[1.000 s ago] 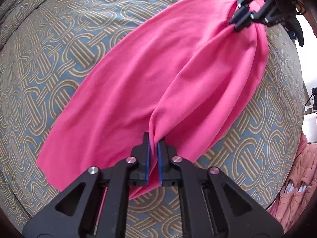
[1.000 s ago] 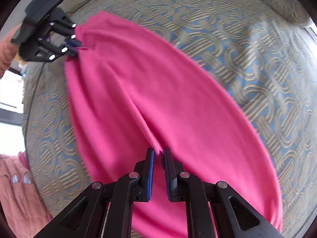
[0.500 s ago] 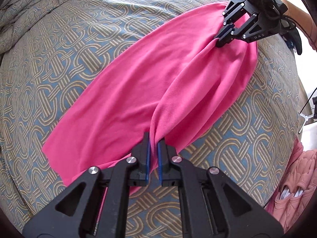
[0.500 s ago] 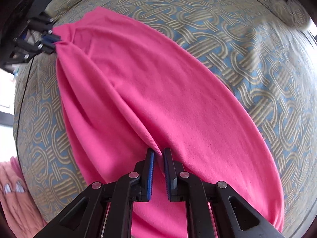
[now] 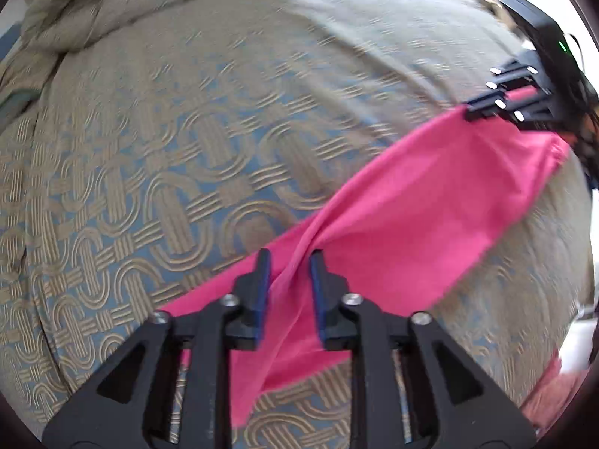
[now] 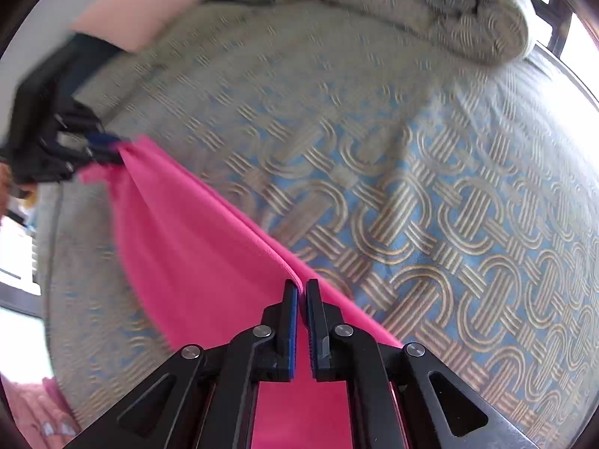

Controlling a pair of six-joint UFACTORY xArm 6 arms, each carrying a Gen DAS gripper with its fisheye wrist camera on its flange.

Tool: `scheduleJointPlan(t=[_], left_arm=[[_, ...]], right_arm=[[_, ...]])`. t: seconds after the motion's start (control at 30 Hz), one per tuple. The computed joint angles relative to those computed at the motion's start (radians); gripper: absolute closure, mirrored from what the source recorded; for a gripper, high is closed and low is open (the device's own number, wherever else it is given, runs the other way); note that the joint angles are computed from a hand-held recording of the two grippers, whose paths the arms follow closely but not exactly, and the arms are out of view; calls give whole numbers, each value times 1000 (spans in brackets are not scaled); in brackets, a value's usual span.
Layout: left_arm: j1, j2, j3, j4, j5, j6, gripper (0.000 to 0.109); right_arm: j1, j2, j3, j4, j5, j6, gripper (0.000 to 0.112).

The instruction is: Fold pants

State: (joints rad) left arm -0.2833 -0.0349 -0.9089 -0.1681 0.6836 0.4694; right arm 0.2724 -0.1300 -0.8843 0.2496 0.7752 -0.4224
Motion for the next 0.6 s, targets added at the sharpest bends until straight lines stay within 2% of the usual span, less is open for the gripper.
scheduleJointPlan(t=[0.03,0.1,0.17,0.2,0.23,0.27,0.33,0.43,0.47,0.53,0.6], left_arm=[[7,25,-13,29,3,-35,69],[25,29,5,58,-12,-67,67],[51,-6,51,40,-17,-48,57],[63,-23,72,30,-22,-28,49],[78,-53,112,48,-50,-33,47],[90,-71,136,69,-68,-49,47],[121,-106,175,76,-80,-67,47],[170,-154,227,26,-118,-70,47],[192,-159,234,-26,-130,-43,47],[223,-215,279,-151,-118,20,47],[235,-261,321,-209,-115,49,47]], right_arm=[[7,51,-27,-85,-3,64,102],[16,83,-23,-181,-31,156,102],[4,46,23,-157,-79,171,97],[-3,9,53,-150,-98,187,94],[-13,-35,88,-159,-116,219,85],[-20,-78,119,-175,-128,253,79],[-28,-161,169,-213,-132,315,76],[-19,-276,231,-277,-130,404,68],[-8,-306,245,-270,-125,416,65],[8,-329,259,-169,-119,369,65],[62,-351,271,-84,-109,354,65]])
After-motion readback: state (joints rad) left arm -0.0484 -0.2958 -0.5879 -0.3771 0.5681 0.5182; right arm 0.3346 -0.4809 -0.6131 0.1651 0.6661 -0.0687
